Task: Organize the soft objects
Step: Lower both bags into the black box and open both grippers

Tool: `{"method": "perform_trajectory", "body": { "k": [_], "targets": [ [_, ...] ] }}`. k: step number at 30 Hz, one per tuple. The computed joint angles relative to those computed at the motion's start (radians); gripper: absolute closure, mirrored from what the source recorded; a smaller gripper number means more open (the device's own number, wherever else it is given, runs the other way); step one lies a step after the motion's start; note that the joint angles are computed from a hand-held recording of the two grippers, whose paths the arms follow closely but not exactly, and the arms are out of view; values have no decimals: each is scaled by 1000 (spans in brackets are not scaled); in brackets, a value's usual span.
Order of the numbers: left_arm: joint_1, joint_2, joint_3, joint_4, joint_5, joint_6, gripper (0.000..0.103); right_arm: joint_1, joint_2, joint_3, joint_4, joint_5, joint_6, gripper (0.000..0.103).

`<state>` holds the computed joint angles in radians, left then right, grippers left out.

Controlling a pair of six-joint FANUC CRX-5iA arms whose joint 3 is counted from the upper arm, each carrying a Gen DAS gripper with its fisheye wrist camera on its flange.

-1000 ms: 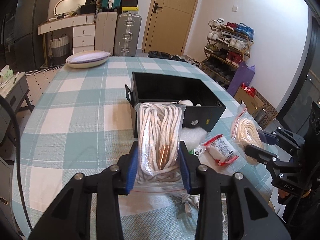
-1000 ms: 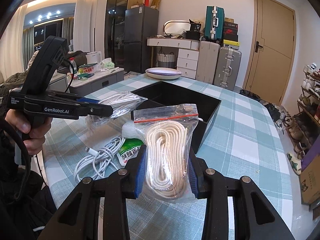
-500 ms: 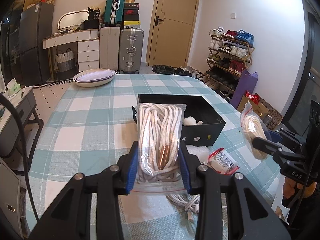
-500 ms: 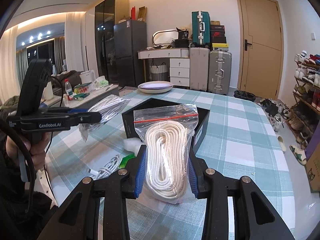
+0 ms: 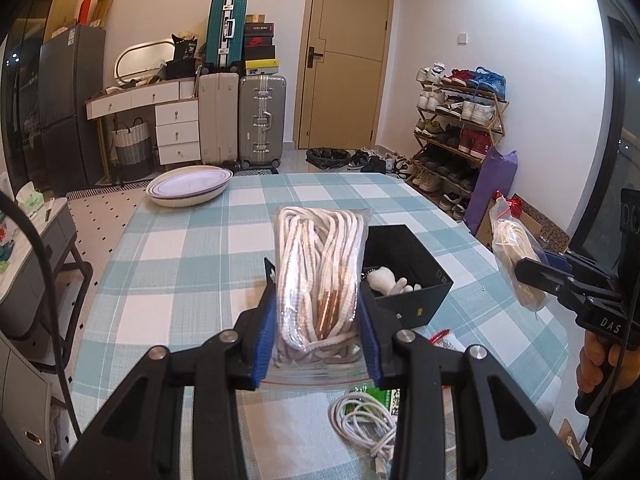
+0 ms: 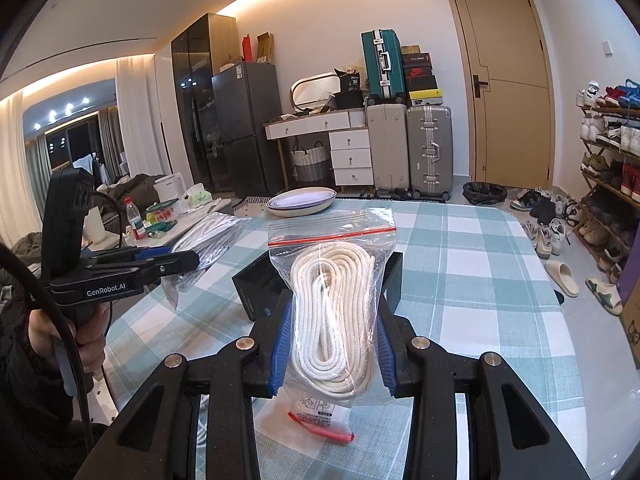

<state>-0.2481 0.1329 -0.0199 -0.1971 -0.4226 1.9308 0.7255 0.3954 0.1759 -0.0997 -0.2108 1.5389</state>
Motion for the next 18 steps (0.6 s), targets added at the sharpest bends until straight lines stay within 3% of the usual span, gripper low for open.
{"method": "perform_trajectory", "body": {
  "k": [10,18],
  "targets": [
    [-1,56,75,10,-28,-27,67,-1,39,74,36,-45,-70,66],
    [5,114,135,42,-56,-62,67,-8,96,183,-16,-114,-37,66]
  ]
}}
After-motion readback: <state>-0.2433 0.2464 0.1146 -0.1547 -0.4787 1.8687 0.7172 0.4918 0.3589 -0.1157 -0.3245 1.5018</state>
